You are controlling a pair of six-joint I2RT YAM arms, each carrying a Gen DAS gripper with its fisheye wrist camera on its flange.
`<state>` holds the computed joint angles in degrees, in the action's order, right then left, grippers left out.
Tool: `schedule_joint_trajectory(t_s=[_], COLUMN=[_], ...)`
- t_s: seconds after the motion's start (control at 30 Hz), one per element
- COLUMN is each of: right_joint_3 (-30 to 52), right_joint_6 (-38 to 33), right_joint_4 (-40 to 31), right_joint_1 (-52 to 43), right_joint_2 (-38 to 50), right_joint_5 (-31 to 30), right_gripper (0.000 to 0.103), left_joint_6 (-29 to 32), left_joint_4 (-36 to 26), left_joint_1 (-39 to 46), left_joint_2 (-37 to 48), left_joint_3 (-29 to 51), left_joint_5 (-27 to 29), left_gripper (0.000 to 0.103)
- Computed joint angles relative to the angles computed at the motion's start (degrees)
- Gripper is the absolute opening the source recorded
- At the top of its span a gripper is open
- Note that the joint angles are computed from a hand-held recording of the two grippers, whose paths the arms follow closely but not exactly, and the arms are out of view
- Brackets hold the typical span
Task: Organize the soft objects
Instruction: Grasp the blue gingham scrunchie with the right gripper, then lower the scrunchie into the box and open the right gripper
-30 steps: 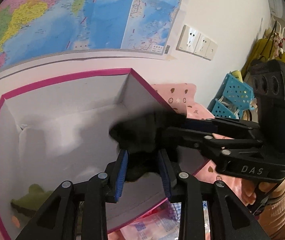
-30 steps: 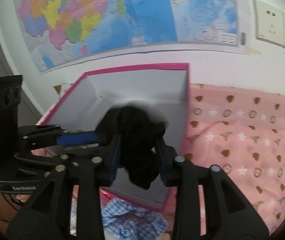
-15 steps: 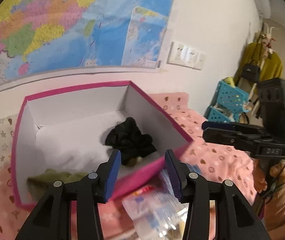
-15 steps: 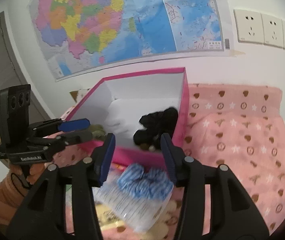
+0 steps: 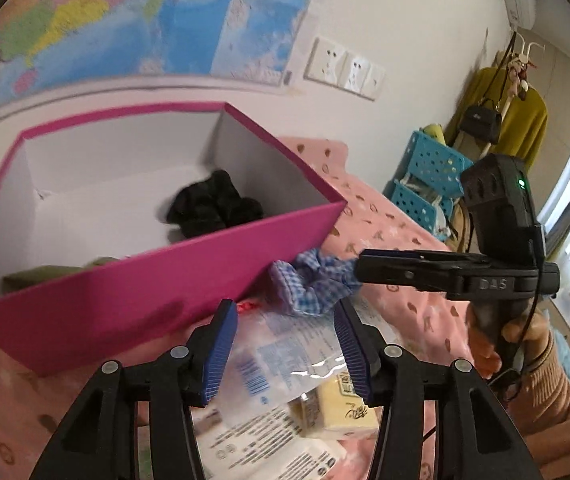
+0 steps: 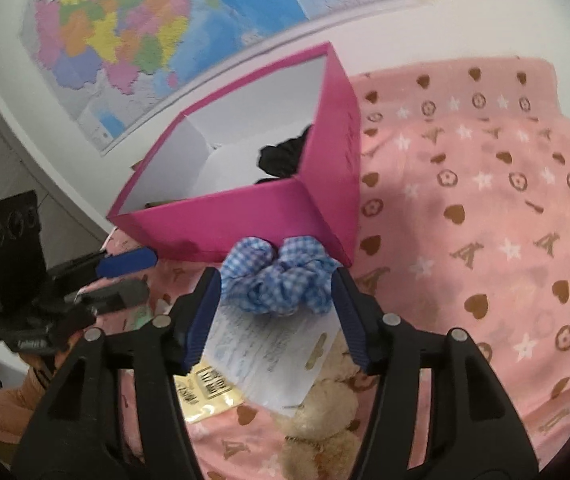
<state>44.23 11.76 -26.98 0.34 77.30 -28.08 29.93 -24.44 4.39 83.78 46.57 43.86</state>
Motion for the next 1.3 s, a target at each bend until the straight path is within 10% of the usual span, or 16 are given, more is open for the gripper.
schedule_joint_trajectory(t_s=[0.37,0.67,1.3], right_joint_3=[0.9,-0.9,5.1], right_joint_6=[-0.3,-1.8,-4.4], right_joint_4=[2.4,2.4,-2.6], right_joint_1=[0.8,1.6,9.1], right_joint_2=[5.6,2.8,-12.6], right_joint_5=[-0.3,0.6,6.1], right_gripper=[0.058,0.018,0.016], left_joint_6=[-4.5,-4.3,-1.9], left_joint_4=[2.0,0.1,-5.4], left_joint_1=[-7.6,-8.0,-2.7], left_joint_2=[6.5,8.7,-4.7], left_joint_3=[3.1,4.3,2.7], left_joint_5=[-4.8,-3.8,5.8], left_gripper=[0.032,0.029,0.025])
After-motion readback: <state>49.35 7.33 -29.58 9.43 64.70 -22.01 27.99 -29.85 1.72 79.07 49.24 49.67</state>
